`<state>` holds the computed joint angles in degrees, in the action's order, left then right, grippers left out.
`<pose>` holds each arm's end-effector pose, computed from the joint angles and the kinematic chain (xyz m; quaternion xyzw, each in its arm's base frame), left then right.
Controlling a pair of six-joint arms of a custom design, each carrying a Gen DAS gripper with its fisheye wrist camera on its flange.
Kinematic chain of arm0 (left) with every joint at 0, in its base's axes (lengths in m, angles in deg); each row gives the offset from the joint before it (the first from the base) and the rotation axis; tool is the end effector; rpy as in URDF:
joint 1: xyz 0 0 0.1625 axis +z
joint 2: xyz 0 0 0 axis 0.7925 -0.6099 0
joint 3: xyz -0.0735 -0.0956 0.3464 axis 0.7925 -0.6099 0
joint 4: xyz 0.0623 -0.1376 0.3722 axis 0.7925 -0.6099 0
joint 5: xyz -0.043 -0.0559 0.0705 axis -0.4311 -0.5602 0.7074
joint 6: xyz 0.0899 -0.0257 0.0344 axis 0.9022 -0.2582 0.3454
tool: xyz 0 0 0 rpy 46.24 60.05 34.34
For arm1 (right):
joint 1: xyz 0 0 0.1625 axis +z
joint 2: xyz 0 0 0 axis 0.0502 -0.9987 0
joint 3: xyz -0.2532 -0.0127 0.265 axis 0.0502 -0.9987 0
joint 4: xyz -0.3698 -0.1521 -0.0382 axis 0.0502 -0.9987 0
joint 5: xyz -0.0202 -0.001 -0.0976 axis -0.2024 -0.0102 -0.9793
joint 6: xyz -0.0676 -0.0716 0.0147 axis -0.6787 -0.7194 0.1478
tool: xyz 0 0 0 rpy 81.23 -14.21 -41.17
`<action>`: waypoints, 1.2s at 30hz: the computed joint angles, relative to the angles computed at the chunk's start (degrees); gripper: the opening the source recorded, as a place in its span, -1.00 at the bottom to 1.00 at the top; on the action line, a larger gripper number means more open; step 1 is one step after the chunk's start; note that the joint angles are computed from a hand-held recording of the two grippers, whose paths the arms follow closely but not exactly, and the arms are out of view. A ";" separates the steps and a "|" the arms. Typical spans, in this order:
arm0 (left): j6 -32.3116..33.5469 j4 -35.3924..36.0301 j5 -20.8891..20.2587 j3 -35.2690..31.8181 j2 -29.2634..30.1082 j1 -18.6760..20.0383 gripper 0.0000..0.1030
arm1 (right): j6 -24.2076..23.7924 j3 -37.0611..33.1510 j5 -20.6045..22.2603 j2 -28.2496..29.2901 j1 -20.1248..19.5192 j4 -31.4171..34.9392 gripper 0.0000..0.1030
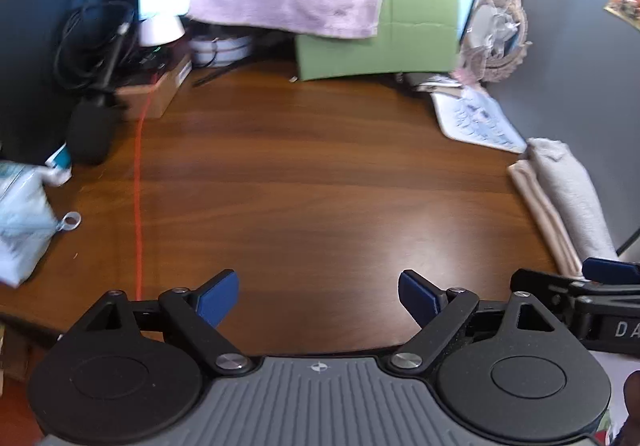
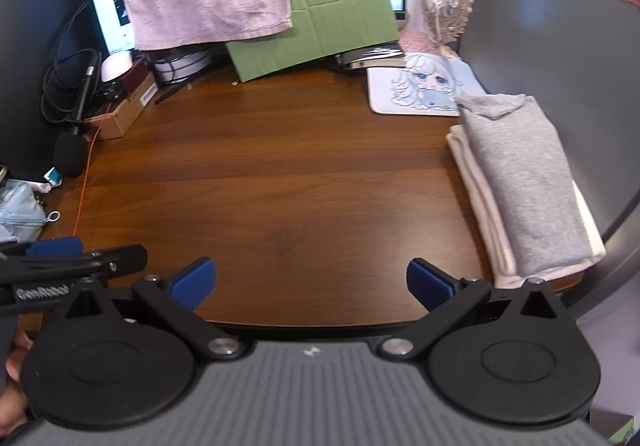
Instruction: Fold clothes
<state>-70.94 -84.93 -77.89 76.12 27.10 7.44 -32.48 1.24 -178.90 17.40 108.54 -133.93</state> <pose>-0.1963 -0.7347 0.2397 0.1623 0.8993 -0.2969 0.2770 0.3506 -0.7113 0.1838 0.1304 -0.8829 0.3282 0.3095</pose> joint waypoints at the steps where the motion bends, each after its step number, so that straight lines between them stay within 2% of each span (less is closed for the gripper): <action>1: -0.18 -0.46 0.32 0.66 -0.30 -0.04 0.69 | 0.25 -0.43 0.10 0.27 0.09 0.49 1.00; 5: 0.98 -0.99 3.65 3.07 -1.05 -0.96 0.75 | 0.29 1.02 -0.39 -0.15 0.45 -0.50 1.00; 8: -0.94 0.97 3.58 3.49 -1.62 -1.04 0.76 | 0.09 3.02 -1.40 -0.53 0.83 -3.63 1.00; 10: -1.53 1.31 3.96 3.70 -1.85 -1.15 0.76 | 1.00 3.43 -1.40 -0.88 0.92 -3.07 1.00; 13: -0.60 -1.48 6.20 5.45 -2.31 -2.06 0.76 | 2.26 2.91 -1.91 -1.14 0.99 0.26 1.00; 17: 0.88 -4.06 8.22 6.76 -2.48 -2.92 0.76 | 1.15 3.37 -4.58 -0.53 1.21 -1.45 1.00; 24: 1.02 -3.67 8.64 6.57 -2.29 -3.09 0.76 | 2.21 4.50 -4.00 -1.17 0.75 -1.33 1.00; 29: 1.07 -3.30 8.87 6.38 -2.14 -3.18 0.76 | 0.28 4.68 -4.99 -0.59 1.06 -3.94 1.00; 36: 1.10 -3.53 9.67 6.58 -2.05 -3.46 0.76 | 0.10 4.59 -5.10 -0.45 1.07 -4.39 1.00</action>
<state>-69.84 -88.47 -68.22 82.70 25.05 3.98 -32.38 5.83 -183.99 16.94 109.61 -138.31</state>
